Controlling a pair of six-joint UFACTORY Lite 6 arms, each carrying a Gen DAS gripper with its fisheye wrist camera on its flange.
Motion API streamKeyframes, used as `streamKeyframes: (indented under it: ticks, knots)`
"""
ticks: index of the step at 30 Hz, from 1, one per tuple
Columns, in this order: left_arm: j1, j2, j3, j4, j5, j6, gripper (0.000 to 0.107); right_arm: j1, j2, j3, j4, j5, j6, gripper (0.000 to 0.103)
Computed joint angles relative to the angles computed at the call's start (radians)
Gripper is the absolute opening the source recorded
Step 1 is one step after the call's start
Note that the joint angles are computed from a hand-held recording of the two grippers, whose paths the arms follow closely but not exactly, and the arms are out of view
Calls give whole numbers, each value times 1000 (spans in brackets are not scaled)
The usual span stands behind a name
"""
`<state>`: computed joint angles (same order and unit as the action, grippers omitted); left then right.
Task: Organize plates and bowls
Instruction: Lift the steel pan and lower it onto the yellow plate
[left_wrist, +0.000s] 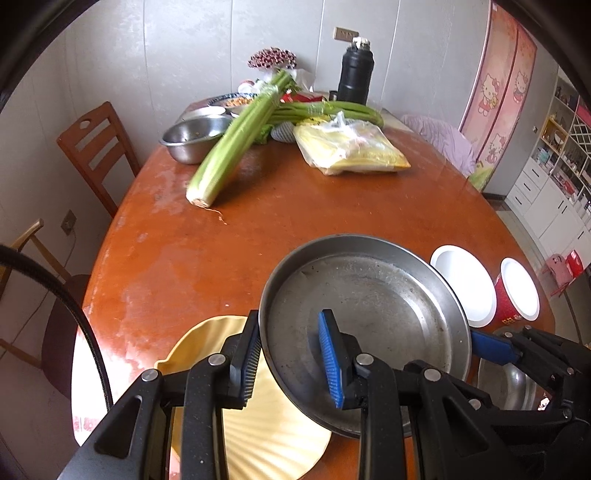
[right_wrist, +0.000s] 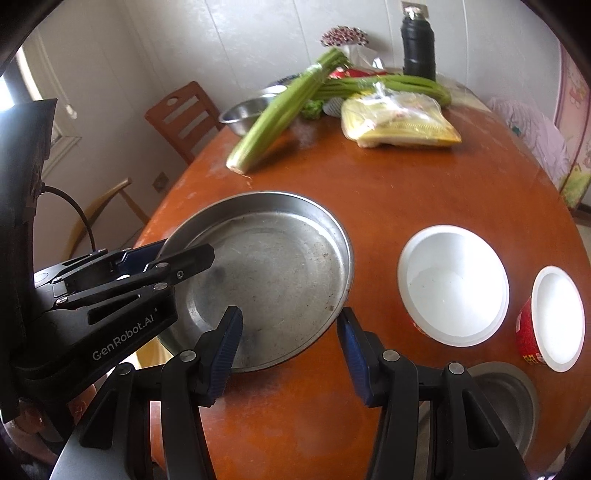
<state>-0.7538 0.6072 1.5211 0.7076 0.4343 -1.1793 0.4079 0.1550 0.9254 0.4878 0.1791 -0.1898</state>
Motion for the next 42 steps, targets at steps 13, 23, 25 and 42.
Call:
streamKeyframes:
  ticks: [13,23,25,42]
  knots:
    - [-18,-240,-282,229,20,-277,30,139,-59,0,-428,-17,434,55]
    - [6,-351,-466,311,6,-406,30,224,35,62,-495,-19,500,55]
    - [10,-357,-488,331,-3,-431,30,233,57,73,-488,-19,492,55]
    - [43,-278,-549,518,-106,-658,30,234,186,110,-399,-38,388,55]
